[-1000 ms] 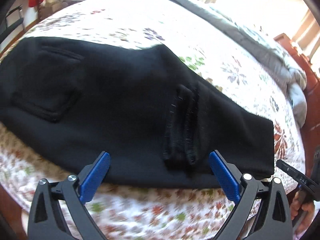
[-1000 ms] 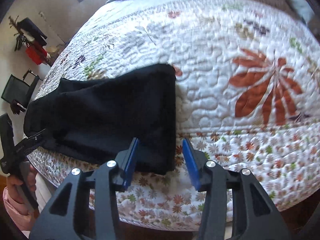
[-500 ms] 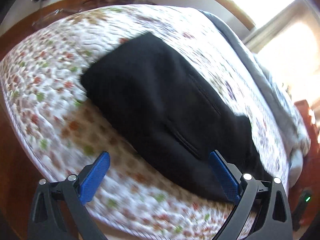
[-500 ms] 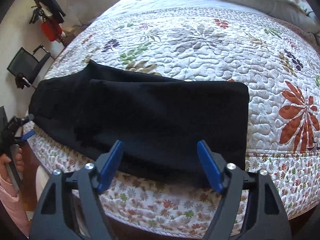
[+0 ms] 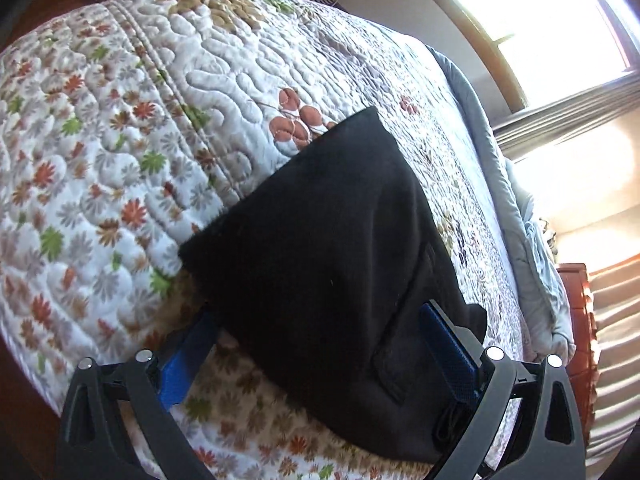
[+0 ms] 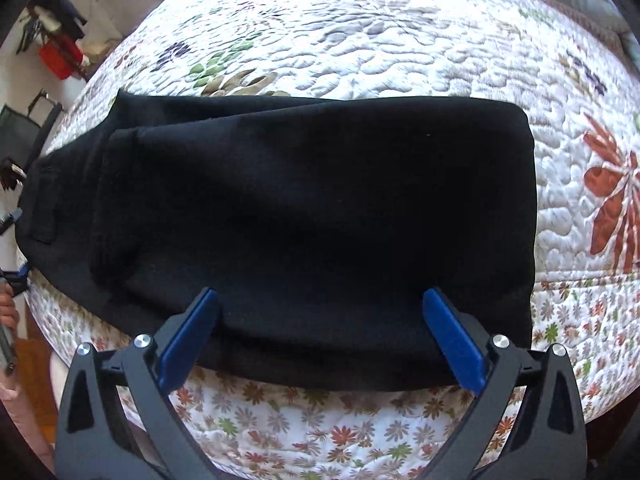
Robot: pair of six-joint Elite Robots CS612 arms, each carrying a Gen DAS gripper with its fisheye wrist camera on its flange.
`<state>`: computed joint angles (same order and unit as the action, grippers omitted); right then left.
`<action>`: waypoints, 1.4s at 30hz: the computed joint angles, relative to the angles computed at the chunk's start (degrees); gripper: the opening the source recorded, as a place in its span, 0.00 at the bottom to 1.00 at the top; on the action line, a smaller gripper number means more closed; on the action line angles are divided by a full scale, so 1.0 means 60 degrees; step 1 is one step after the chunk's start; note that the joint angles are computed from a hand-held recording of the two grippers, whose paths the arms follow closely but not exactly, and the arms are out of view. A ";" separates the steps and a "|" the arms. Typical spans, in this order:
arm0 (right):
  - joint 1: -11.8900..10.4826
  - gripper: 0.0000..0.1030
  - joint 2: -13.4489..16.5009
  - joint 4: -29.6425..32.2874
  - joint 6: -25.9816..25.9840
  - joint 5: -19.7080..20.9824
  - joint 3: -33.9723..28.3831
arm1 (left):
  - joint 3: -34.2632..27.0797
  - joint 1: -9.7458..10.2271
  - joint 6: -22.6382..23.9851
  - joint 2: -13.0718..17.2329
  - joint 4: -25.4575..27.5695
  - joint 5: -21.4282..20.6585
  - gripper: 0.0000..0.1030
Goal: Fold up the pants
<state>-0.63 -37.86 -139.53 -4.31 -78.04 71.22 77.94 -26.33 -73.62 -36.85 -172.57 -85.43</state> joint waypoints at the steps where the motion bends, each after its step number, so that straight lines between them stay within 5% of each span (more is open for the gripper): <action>1: -0.0015 0.98 0.0024 0.0021 0.0036 0.0060 -0.0042 | 0.0002 -0.0036 -0.0069 -0.0028 0.0030 0.0029 0.96; 8: 0.0011 0.98 0.0006 -0.0287 -0.0230 -0.0040 0.0087 | -0.0187 -0.0008 -0.0323 0.0048 0.0193 0.0119 0.94; 12: -0.0024 0.98 0.0021 -0.0305 -0.0346 0.0093 0.0080 | -0.0301 -0.0005 -0.0477 0.0039 0.0761 0.0398 0.63; 20: -0.0076 0.98 -0.0047 -0.0539 -0.0467 0.0264 0.0255 | 0.0225 -0.0239 -0.0530 -0.0149 -0.0429 0.1104 0.20; 27: -0.0097 0.98 -0.0111 -0.0972 -0.0482 0.0367 0.0485 | -0.0090 -0.0698 0.1110 -0.0307 -0.0750 0.2375 0.15; 34: -0.0164 0.98 -0.0227 -0.1117 -0.0527 0.0624 0.0675 | -0.0778 -0.1258 0.3746 -0.0298 -0.0432 0.3182 0.15; 42: -0.0439 0.97 -0.0509 -0.1441 0.0420 0.1742 0.0990 | -0.1634 -0.1695 0.5642 0.0007 0.0128 0.3230 0.15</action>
